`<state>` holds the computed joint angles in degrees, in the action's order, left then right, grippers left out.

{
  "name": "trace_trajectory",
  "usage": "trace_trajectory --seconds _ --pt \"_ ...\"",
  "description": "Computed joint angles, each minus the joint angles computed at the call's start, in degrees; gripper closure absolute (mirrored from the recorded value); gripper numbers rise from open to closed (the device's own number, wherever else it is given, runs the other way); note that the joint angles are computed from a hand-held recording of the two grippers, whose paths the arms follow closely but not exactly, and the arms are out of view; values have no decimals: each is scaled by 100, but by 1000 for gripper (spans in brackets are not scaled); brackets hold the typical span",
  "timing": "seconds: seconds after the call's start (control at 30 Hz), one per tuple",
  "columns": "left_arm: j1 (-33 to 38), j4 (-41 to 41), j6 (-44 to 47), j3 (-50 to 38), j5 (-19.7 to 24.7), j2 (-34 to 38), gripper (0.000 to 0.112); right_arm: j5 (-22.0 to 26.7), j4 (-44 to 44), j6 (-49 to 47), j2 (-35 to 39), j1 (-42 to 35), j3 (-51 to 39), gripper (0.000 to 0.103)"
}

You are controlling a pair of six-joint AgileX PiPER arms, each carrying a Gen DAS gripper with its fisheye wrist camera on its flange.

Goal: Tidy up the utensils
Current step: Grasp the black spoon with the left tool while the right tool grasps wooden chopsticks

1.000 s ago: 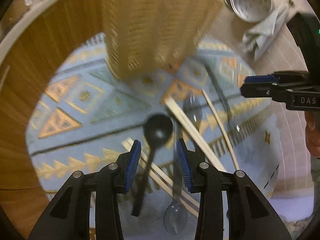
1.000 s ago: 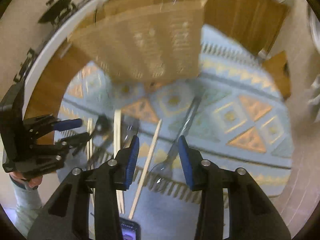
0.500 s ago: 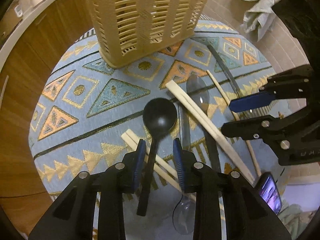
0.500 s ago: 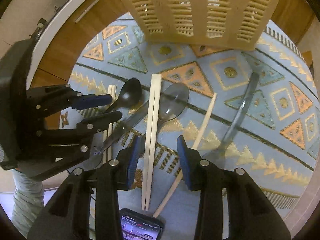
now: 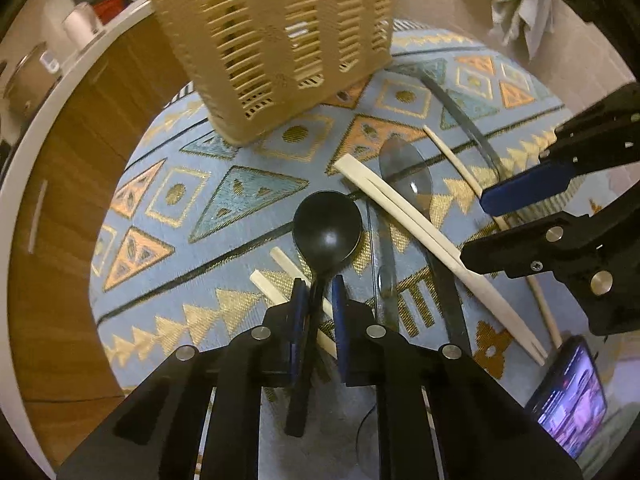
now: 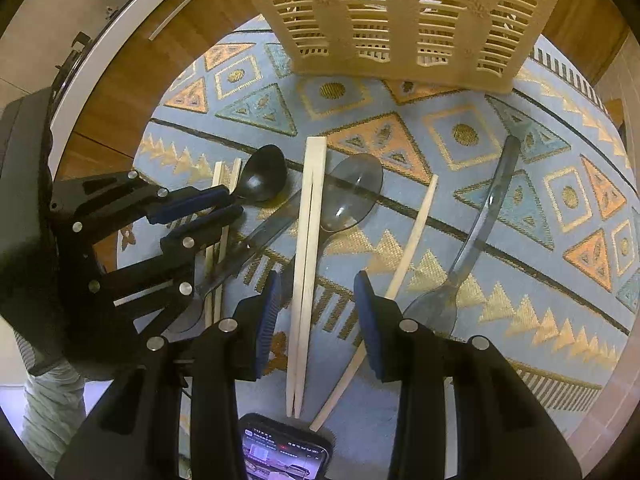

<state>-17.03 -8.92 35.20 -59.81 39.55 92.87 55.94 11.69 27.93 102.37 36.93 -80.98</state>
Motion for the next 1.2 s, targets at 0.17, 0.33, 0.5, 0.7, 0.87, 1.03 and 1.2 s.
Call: trace_trajectory --seconds 0.17,0.33,0.5,0.7,0.87,1.03,1.2 --pt "805 -1218 887 -161 396 11 108 49 -5 15 91 -36 -137 68" --pt "1469 -1932 1385 -537 1040 220 108 150 47 -34 419 -59 -455 76" --pt "1661 -2111 1483 -467 1128 124 108 261 31 6 759 -40 -778 81" --pt "1792 -2235 1617 -456 1222 62 107 724 -480 301 1155 208 -1440 84" --pt "1750 -2325 1620 -427 1171 52 107 1199 -1140 529 1329 611 -1925 92" --pt "1825 -2527 1726 -433 1248 -30 107 675 -1232 674 778 686 -1176 92" --pt "2136 -3185 2094 -451 1524 -243 107 -305 -1234 749 -218 644 -77 92"
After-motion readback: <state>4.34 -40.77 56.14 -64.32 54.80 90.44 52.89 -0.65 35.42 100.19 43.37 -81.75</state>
